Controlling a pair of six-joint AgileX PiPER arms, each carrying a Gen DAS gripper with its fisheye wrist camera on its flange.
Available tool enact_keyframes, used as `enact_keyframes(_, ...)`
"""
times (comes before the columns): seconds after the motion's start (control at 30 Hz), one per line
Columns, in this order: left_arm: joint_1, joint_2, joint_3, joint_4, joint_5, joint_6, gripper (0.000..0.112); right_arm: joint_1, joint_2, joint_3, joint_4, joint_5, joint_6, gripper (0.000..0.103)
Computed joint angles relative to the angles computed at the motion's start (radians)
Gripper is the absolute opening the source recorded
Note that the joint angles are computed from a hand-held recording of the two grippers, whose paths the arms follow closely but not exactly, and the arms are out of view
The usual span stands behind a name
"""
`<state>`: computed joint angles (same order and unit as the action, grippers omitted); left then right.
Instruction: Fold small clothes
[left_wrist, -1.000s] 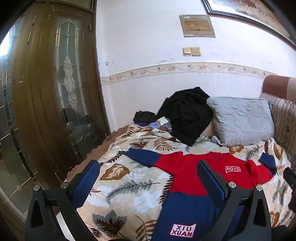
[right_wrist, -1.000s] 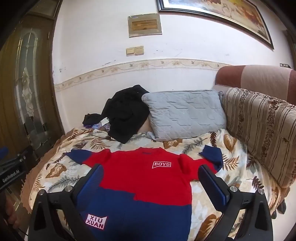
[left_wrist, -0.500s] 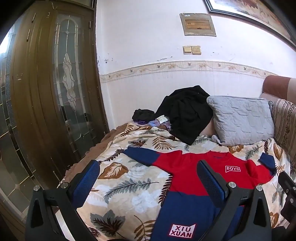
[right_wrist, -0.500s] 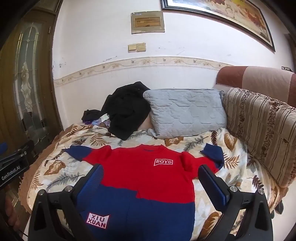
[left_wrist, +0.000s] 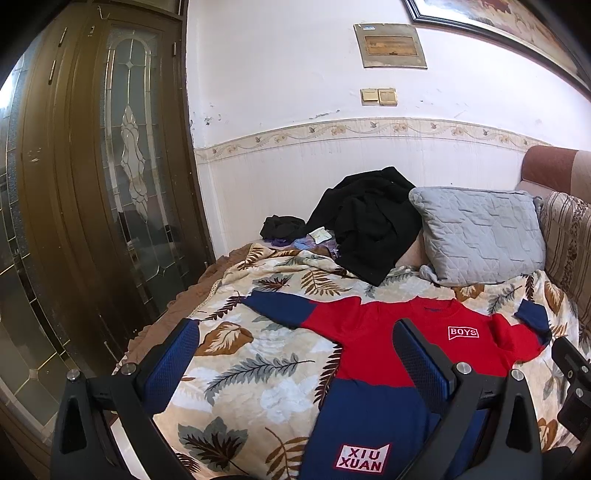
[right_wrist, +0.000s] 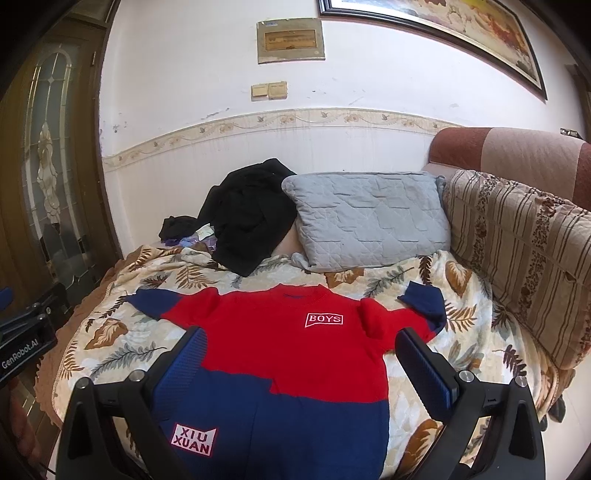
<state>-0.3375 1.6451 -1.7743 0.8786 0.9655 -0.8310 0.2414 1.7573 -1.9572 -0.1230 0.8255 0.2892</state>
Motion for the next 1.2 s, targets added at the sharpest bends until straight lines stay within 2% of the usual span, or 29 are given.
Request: enact_keyframes(1.2, 0.015, 0.034, -0.001, -0.041, -0.016, 0.028, 0.103, -0.002, 0.044, -0.050, 0.007, 0.041, 0.006, 0.103)
